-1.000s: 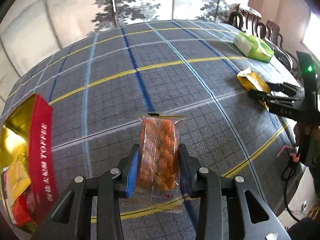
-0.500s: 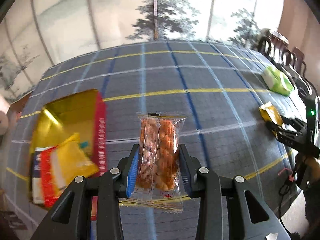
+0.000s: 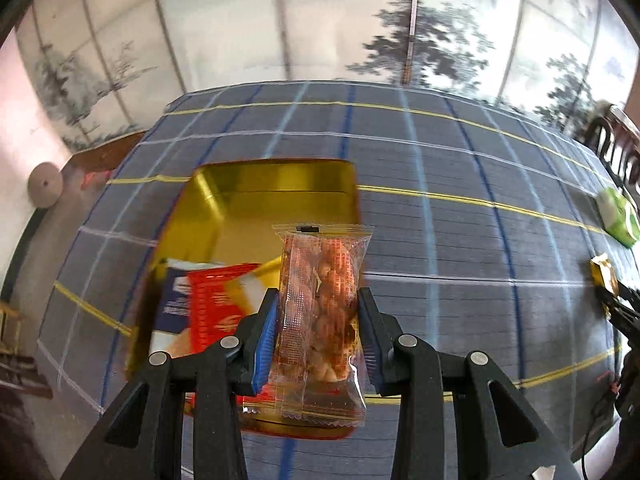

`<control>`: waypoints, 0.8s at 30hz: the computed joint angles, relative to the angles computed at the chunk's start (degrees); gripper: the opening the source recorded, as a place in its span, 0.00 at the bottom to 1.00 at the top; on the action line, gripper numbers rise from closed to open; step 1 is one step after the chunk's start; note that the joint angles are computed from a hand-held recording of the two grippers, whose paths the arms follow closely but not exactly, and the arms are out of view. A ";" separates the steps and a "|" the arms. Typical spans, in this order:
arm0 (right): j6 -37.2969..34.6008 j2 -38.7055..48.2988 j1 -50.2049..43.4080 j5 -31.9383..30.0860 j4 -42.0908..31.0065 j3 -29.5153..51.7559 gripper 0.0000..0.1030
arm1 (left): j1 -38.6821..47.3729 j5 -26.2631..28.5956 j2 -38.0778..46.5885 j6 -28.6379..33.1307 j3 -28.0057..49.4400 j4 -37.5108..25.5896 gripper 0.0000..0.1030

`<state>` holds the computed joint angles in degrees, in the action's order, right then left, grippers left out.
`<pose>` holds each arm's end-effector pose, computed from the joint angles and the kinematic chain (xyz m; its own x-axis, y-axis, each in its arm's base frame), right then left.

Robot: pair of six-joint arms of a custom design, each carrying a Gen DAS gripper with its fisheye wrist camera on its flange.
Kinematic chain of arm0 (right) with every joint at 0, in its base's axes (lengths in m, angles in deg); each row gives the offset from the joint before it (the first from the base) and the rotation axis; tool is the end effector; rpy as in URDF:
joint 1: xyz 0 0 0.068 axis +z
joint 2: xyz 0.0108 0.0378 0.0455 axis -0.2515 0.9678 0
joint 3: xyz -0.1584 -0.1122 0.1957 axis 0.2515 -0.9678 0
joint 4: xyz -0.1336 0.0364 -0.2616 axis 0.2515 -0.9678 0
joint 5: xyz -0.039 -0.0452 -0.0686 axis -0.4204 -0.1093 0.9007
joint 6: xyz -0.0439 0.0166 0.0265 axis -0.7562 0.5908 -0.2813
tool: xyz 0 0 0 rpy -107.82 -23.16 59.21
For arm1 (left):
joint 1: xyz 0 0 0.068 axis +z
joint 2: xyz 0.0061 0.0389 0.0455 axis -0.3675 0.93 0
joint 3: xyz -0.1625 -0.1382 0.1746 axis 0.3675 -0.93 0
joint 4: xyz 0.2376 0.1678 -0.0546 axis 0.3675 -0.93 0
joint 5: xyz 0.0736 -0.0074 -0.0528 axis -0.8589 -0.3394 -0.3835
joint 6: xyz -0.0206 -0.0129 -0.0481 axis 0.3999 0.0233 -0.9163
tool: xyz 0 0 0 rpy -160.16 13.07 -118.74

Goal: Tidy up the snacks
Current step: 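Carry the orange snack bag into the gold tin and open the left tool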

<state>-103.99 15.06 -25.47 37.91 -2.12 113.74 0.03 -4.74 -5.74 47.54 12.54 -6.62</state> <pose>0.2276 -0.0364 0.1783 -0.8135 -0.1516 -0.5615 -0.1820 0.9833 -0.0018 0.1387 0.0532 0.2133 -0.8123 -0.1589 -0.5611 -0.2250 0.9731 0.0500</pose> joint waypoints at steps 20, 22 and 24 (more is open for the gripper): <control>-0.17 -0.28 -0.32 0.03 -0.25 0.00 0.61 | 14.09 5.78 7.30 8.81 -1.41 6.83 0.33; -0.31 -0.29 -0.46 -0.03 -0.32 0.05 0.61 | 14.42 6.23 7.31 9.08 -1.39 6.80 0.33; -0.09 -0.40 -0.41 0.10 -0.33 0.01 0.60 | 14.37 6.25 7.23 9.30 -1.43 6.89 0.34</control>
